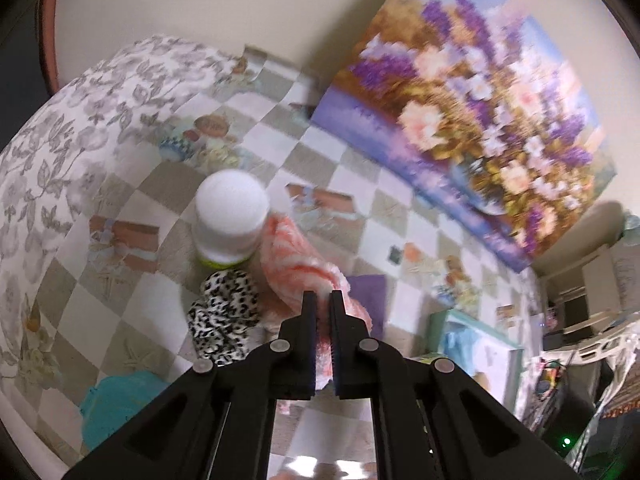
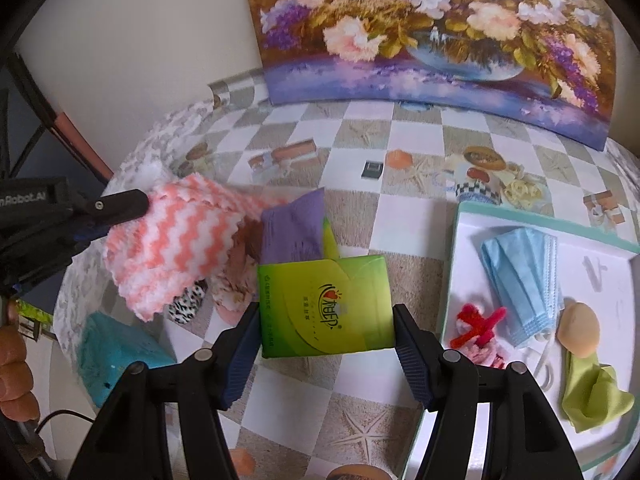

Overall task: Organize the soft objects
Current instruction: 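Grasp the pink zigzag cloth with the left gripper while the right grasps the green tissue pack, then carry the cloth and tissue pack into the white tray and open both grippers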

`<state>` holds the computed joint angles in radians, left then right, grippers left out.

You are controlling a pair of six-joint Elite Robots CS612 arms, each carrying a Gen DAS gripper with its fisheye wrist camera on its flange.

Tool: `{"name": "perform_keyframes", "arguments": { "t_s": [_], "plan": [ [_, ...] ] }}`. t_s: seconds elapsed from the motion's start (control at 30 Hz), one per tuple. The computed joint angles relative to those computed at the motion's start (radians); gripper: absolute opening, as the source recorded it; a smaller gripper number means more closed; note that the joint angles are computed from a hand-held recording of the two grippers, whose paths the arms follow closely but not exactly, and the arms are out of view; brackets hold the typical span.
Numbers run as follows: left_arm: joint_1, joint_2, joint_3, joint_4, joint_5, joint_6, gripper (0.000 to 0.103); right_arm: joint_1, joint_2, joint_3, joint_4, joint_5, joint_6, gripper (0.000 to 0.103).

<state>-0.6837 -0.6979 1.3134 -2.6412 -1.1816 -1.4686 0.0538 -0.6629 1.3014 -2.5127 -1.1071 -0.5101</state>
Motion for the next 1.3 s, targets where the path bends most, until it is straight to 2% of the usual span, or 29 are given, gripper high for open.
{"name": "perform_keyframes", "arguments": {
  "t_s": [0.37,0.67,0.9,1.07,1.3],
  "plan": [
    [-0.033,-0.022,-0.013,-0.064,0.115,0.108,0.005,-0.036,-0.034,0.032,-0.097,0.08,0.073,0.066],
    [-0.05,-0.024,-0.032,-0.085,0.161,0.162,0.005,-0.069,-0.032,0.027,-0.131,0.105,0.166,0.067],
    [-0.072,-0.01,-0.073,-0.158,0.193,0.279,0.005,-0.104,-0.034,0.023,-0.203,0.092,0.262,0.066],
    [-0.085,0.03,-0.15,-0.196,0.173,0.392,0.005,-0.131,-0.022,0.005,-0.249,0.031,0.347,0.066],
    [-0.096,0.112,-0.306,-0.189,0.066,0.526,0.005,-0.177,-0.003,-0.023,-0.27,-0.034,0.457,0.067]
  ]
}}
